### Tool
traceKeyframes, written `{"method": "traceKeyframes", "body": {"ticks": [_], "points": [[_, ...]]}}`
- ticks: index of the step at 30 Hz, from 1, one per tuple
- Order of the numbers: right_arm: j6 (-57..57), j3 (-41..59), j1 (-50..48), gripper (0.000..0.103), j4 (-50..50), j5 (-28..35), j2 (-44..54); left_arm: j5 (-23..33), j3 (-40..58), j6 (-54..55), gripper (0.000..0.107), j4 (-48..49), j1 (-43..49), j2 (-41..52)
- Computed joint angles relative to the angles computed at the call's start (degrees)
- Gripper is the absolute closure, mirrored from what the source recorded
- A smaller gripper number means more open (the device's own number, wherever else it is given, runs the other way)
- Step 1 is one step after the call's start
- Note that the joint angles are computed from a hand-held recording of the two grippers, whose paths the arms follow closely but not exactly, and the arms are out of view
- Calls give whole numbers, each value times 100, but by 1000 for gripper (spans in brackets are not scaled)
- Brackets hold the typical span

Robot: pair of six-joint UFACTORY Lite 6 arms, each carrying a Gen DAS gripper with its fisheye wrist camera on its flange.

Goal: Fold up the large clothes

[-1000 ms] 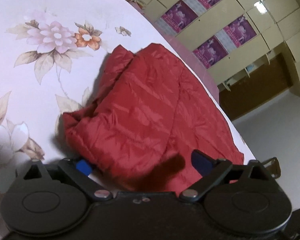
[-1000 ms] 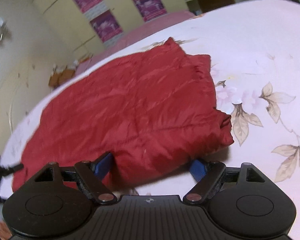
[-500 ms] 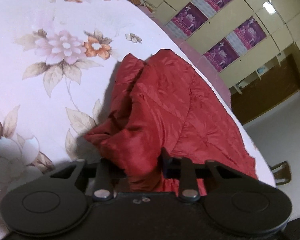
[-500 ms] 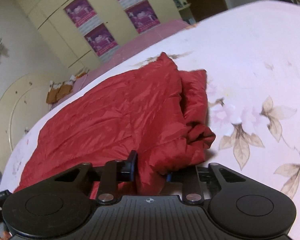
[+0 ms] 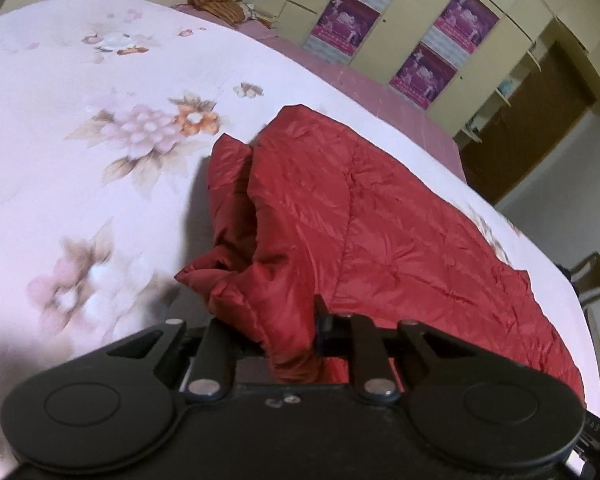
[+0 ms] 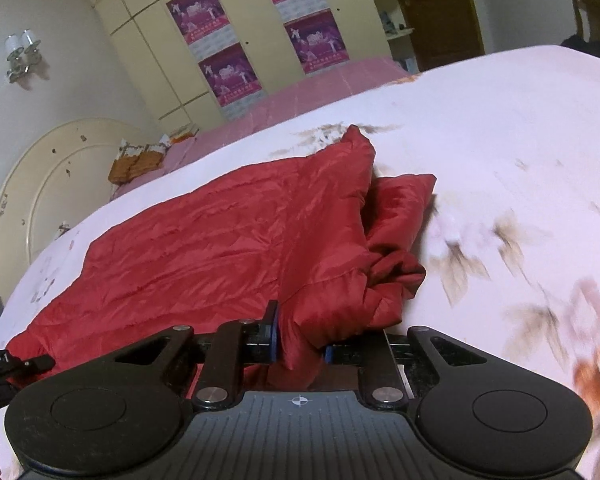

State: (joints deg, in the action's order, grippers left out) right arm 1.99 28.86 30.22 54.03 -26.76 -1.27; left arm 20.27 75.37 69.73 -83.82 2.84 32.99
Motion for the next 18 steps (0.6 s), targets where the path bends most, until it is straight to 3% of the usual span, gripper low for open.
{"method": "traceKeyframes", "body": {"ticks": [6, 9, 18], "points": [[-1448, -662, 1990, 84, 3074, -834, -902, 486, -1732, 1326, 89, -664, 565, -1202], [-1634, -787, 3015, 84, 4127, -1372, -1126, 742, -2551, 1667, 89, -627, 917, -1841], [-1089, -723, 5189, 84, 5648, -2461, -971, 1317, -3982, 2338, 89, -308, 1826, -2931]]}}
